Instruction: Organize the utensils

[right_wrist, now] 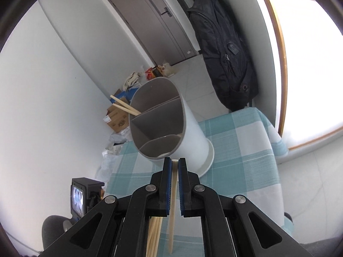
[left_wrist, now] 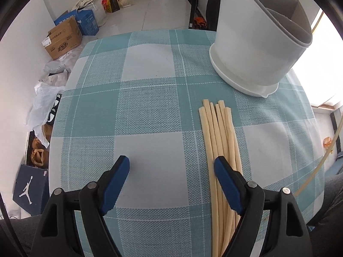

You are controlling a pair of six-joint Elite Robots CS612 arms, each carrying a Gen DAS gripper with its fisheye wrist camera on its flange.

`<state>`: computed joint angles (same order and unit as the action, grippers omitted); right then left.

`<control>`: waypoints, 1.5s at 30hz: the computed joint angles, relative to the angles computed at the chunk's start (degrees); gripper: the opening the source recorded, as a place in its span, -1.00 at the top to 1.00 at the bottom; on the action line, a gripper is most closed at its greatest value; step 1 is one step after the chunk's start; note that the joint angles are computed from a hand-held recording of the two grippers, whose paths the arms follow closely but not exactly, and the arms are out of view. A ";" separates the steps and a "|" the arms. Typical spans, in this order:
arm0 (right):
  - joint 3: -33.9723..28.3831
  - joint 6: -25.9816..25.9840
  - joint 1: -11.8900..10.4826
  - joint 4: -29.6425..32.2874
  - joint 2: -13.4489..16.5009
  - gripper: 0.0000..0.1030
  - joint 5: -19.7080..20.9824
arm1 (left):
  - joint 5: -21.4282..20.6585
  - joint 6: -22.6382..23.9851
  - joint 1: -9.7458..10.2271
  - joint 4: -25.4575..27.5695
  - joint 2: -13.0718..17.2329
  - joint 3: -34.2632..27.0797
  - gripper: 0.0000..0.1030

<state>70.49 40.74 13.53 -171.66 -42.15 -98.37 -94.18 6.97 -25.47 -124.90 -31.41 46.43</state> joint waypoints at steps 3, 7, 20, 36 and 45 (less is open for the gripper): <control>0.50 -0.11 -0.07 -0.41 -0.27 0.90 -0.06 | -0.37 -0.83 0.15 1.02 0.28 -0.66 -0.52; 1.12 0.42 -0.22 -0.79 -0.55 0.90 0.40 | 1.22 -2.38 0.21 3.89 0.89 -2.19 -0.51; 1.18 0.67 -0.61 -0.49 -0.54 0.90 2.96 | 4.18 -0.19 -0.53 2.31 2.33 -4.21 -0.51; 0.10 -0.54 -0.47 0.94 -0.01 0.90 2.46 | -4.15 0.71 0.56 2.94 4.43 -8.19 0.94; -0.27 -2.42 0.31 -0.37 0.24 0.90 -0.01 | -5.64 -5.41 1.15 -12.26 0.99 -1.68 0.95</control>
<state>70.22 38.32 13.84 -172.03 -41.91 -98.38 -99.82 1.56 -24.32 -137.16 -30.41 44.75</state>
